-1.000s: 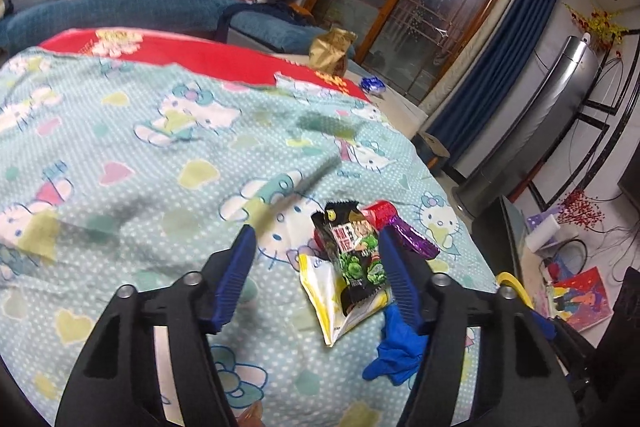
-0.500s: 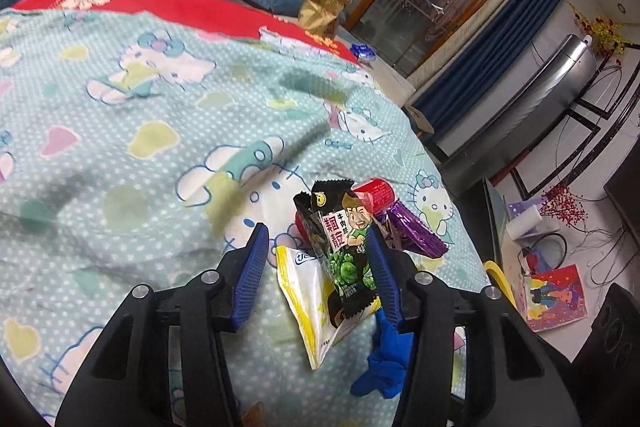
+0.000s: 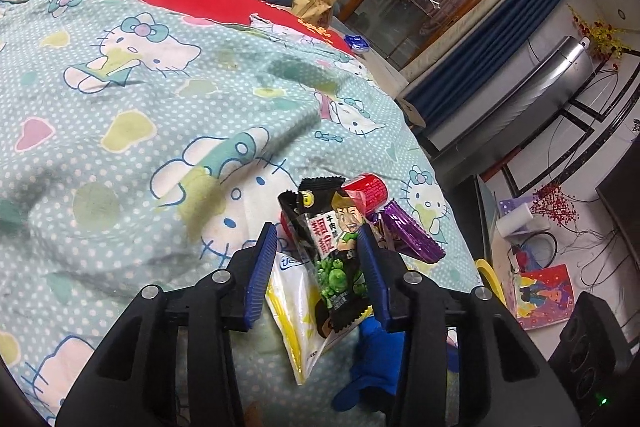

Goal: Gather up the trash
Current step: 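Grasp the green snack packet with left tool while right tool grasps the blue glove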

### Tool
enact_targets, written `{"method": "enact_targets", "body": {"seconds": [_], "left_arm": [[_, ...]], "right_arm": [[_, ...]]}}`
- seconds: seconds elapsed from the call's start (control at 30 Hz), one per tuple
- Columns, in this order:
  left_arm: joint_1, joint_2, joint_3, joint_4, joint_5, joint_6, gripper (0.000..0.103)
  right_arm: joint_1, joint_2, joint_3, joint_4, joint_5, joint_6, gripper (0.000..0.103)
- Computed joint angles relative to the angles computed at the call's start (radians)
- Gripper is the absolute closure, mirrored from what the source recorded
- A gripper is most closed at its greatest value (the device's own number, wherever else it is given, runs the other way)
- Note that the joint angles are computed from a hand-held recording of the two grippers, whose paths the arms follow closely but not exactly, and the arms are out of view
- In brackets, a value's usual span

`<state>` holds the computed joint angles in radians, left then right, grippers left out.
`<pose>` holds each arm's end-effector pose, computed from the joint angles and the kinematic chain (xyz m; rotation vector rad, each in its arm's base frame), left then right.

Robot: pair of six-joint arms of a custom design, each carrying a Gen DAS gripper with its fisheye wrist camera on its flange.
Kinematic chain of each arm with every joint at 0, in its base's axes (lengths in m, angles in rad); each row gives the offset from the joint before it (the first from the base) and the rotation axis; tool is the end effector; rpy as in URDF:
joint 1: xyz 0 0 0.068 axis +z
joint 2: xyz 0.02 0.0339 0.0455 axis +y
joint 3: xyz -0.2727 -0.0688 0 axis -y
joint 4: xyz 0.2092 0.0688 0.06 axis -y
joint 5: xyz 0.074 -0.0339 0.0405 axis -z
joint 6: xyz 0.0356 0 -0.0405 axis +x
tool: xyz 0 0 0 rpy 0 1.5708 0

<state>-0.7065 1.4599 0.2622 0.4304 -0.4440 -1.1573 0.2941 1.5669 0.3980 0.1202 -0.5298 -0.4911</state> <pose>0.1608 -0.1171 0.1379 -0.7232 2.1751 -0.4711 0.1941 0.0776 0.1264 -1.1280 2.2488 0.6115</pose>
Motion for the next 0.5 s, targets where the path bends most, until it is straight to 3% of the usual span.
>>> {"method": "enact_targets", "body": {"seconds": [0.3,0.5], "left_arm": [[0.007,0.014,-0.003,0.025,0.015,0.009,0.083],[-0.041,-0.050,-0.009,-0.031,-0.037,-0.005,0.088]], "right_arm": [[0.018,-0.013,-0.019,-0.018,0.011,-0.016,0.073],[0.008,-0.047,-0.032,-0.071,-0.018,-0.047,0.080]]}}
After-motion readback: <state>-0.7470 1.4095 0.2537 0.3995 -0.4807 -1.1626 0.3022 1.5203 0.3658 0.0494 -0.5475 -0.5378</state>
